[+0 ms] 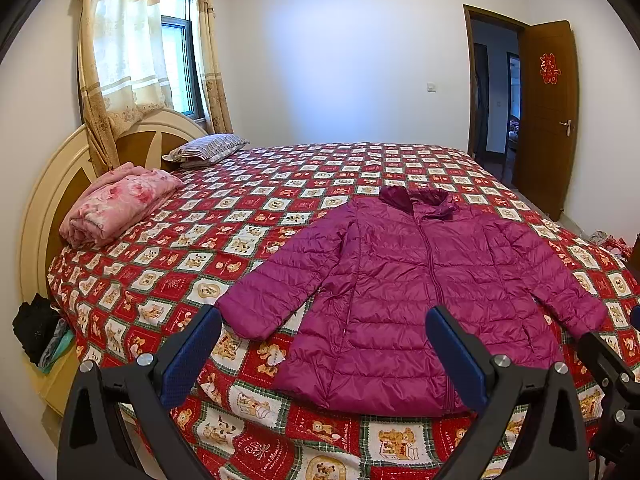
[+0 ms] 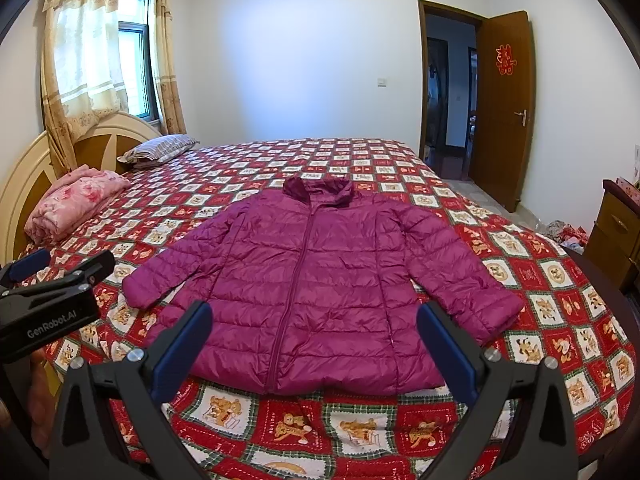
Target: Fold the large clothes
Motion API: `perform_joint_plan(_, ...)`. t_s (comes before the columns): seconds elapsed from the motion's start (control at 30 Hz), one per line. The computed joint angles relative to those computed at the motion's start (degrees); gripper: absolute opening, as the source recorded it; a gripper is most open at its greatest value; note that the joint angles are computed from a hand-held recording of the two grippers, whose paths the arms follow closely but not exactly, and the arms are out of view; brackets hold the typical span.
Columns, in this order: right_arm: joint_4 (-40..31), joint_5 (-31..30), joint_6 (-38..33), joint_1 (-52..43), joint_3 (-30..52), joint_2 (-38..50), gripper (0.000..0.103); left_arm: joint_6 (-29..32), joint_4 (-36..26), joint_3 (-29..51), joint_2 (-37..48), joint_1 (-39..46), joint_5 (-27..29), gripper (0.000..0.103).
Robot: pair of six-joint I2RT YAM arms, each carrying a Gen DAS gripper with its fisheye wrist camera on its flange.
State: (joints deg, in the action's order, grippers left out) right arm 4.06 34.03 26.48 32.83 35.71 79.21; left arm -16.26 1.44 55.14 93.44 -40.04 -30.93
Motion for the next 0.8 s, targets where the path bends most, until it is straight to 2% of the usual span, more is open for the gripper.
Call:
perform_joint_plan(0.27,0.78,-0.28,0.00,-0.44,-0.29,0.64,0.103,-0.41,0.29,-0.04,0.97,0.12,0.50,0.102)
perform_joint_plan(0.43,4.02,-1.56,-1.56,-1.55,-1.12,2.36,0.103,1.37,2.46,0.01,2.71,0.99,2.10,0.102)
perform_joint_plan(0.67,11.90,-11.44,-6.23,-10.73,-2.14,8.47,0.103,4.16,3.54,5.19,10.70,3.43,7.53,0.102)
perform_joint_plan(0.8,15.34,-17.42,-6.83,-19.41,-2.15,12.77,0.103,5.58,3.06,12.44,18.07,5.16,8.84,0.102)
